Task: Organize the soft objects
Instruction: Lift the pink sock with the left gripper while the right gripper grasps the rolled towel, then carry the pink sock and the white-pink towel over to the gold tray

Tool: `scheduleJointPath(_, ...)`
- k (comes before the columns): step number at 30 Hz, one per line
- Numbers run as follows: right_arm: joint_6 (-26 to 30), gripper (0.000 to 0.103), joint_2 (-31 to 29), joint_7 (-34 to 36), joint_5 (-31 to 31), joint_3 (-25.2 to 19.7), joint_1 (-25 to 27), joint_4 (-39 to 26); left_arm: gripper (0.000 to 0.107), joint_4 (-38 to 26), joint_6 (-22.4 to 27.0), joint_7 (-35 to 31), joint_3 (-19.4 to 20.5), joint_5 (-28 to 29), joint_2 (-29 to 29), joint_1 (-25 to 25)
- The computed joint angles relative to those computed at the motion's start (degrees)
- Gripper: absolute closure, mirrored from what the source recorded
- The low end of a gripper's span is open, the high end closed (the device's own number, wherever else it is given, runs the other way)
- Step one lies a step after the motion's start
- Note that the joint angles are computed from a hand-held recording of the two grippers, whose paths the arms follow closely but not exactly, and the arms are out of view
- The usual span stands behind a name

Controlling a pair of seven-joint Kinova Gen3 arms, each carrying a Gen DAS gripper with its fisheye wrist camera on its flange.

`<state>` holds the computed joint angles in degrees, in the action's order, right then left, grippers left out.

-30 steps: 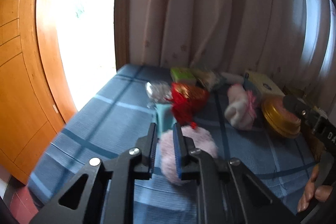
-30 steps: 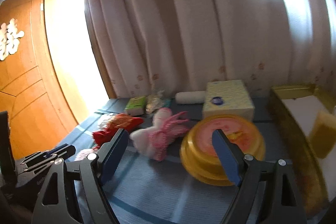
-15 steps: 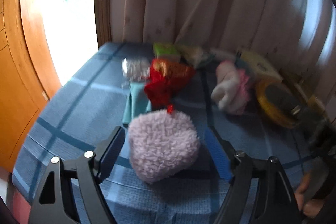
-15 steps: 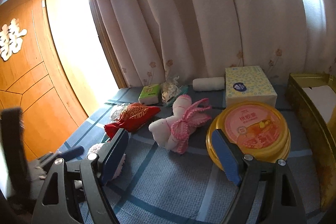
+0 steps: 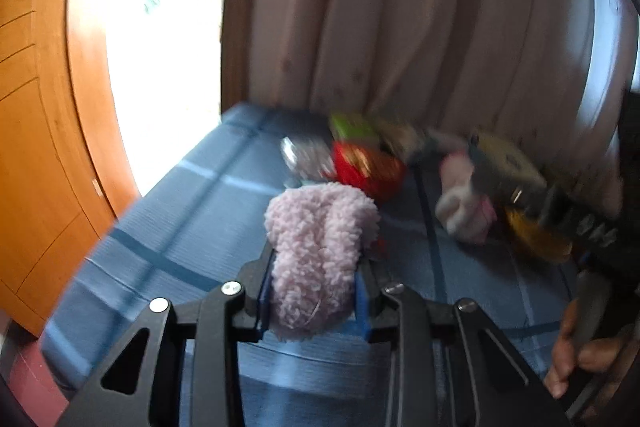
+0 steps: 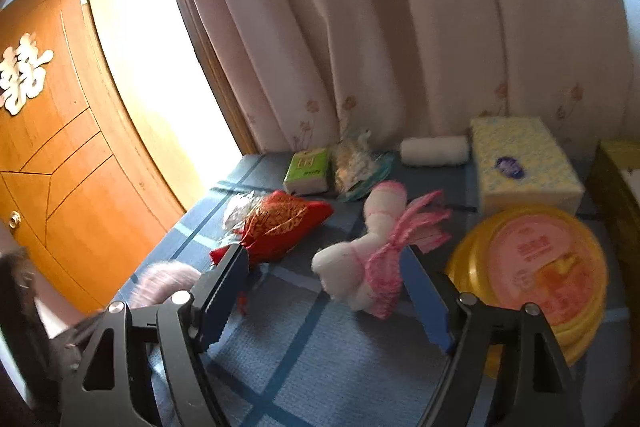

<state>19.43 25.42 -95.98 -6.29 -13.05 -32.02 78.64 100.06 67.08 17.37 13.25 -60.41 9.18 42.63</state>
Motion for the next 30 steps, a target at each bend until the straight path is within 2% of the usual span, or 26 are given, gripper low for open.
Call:
scheduleJointPath(4, 3.9, 0.026, 1.9, -3.9, 3.0, 3.8, -3.7, -3.4, 0.076, 1.7, 3.2, 3.5, 0.5, -2.4, -1.8, 0.6)
scheduleJointPath(8, 10.8, 0.028, 5.7, -11.0, 11.2, 1.8, -4.0, -10.3, 0.076, 2.0, 4.2, 4.1, 1.2, -2.3, -2.2, -0.3)
scheduleJointPath(11, 15.9, 0.028, 7.9, -15.3, 17.3, 2.7, -6.3, -15.0, 0.076, 2.4, 3.8, 4.2, 1.5, -2.1, -2.2, -0.8)
scheduleJointPath(14, 22.2, 0.028, 10.6, -18.2, 19.8, 6.2, -9.7, -21.0, 0.076, 2.2, 4.2, 3.8, 1.5, -2.0, -1.7, -0.9)
scheduleJointPath(16, 26.9, 0.028, 13.2, -17.5, 18.3, 11.4, -13.0, -26.0, 0.076, 2.4, 3.5, 3.8, 1.4, -1.7, -1.7, -1.2)
scheduleJointPath(18, 31.6, 0.029, 16.0, -17.2, 18.7, 14.7, -15.2, -30.9, 0.076, 2.2, 3.5, 3.6, 1.3, -1.5, -1.6, -1.3)
scheduleJointPath(19, 33.5, 0.035, 17.3, -17.5, 20.3, 16.2, -16.5, -32.9, 0.076, 2.3, 3.4, 3.5, 1.2, -1.4, -1.5, -1.4)
scheduleJointPath(20, 34.5, 0.047, 18.2, -17.4, 20.9, 17.7, -17.5, -33.9, 0.076, 2.2, 3.2, 3.4, 1.1, -1.4, -1.4, -1.5)
scheduleJointPath(23, 32.6, 0.062, 17.5, -16.0, 17.9, 20.0, -17.5, -32.4, 0.076, 2.0, 3.2, 3.5, 0.8, -0.9, -1.3, -1.7)
scheduleJointPath(25, 28.9, 0.065, 15.8, -15.2, 17.3, 19.9, -16.9, -28.9, 0.076, 2.0, 3.2, 3.8, 0.9, -0.8, -1.3, -1.6)
scheduleJointPath(27, 24.2, 0.068, 13.3, -14.7, 17.7, 15.7, -14.0, -24.3, 0.076, 1.7, 3.4, 3.8, 0.9, -0.9, -1.0, -1.4)
scheduleJointPath(30, 17.2, 0.068, 8.3, -10.6, 14.9, 7.8, -7.7, -16.8, 0.076, 1.0, 4.5, 3.7, 1.0, -1.3, -0.5, -0.8)
